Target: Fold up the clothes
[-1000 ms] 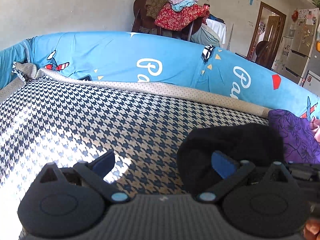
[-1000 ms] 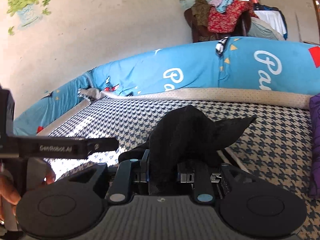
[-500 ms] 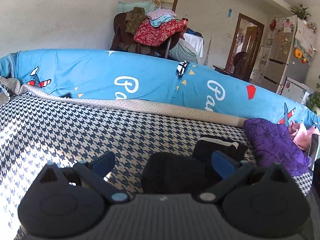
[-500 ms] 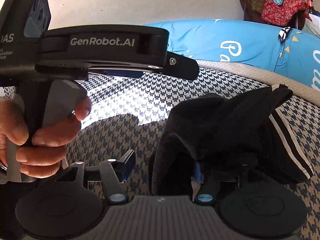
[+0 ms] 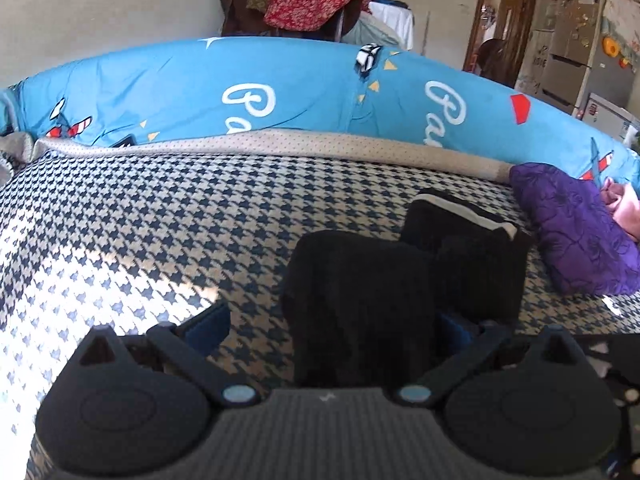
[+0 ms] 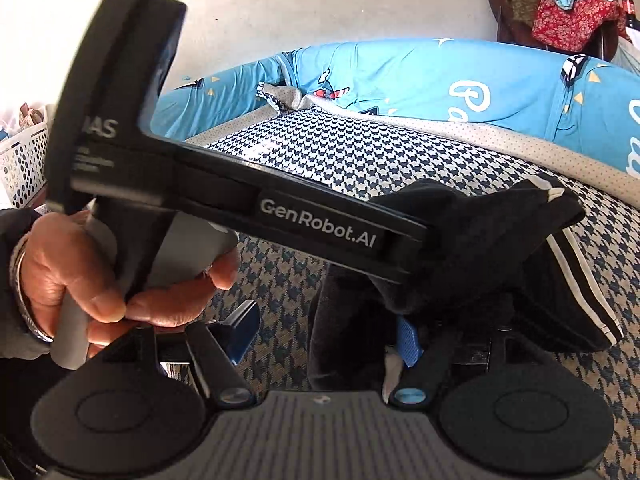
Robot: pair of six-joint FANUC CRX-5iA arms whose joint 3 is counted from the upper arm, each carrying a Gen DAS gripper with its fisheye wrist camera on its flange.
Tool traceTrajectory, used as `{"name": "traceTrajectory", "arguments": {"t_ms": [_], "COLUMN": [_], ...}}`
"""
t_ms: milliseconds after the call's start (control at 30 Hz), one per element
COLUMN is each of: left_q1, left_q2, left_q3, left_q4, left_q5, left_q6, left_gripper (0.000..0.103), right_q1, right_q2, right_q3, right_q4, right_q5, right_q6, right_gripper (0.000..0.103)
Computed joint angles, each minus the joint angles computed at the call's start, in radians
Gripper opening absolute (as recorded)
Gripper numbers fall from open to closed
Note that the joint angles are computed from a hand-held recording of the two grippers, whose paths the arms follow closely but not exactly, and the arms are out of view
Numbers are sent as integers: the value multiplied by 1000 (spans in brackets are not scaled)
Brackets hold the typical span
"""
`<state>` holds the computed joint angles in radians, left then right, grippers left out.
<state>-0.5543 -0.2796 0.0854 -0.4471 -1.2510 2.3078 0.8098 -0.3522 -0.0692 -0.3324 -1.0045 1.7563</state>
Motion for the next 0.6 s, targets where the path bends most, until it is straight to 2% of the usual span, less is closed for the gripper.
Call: {"name": "traceTrajectory", "arguments": {"t_ms": [133, 233, 400, 600], "left_q1": [0, -8, 23, 31], "left_q2": [13, 27, 16, 6], "left_q3": [16, 33, 21, 21], "left_q4": [-37, -74, -50, -50], "left_q5": [-68, -124, -123, -116], "left_q6": [37, 59, 74, 87], "left_gripper": [103, 103, 103, 103], "right_q1": [-34, -21, -7, -7], "right_q2": [-9, -27, -32, -18], "right_q3": [13, 1, -17, -23], "right_q4": [-23, 32, 119, 129], "right_q5": [-20, 3, 37, 36], "right_q6": [14, -35, -176, -226], "right_gripper": [72, 76, 77, 76]}}
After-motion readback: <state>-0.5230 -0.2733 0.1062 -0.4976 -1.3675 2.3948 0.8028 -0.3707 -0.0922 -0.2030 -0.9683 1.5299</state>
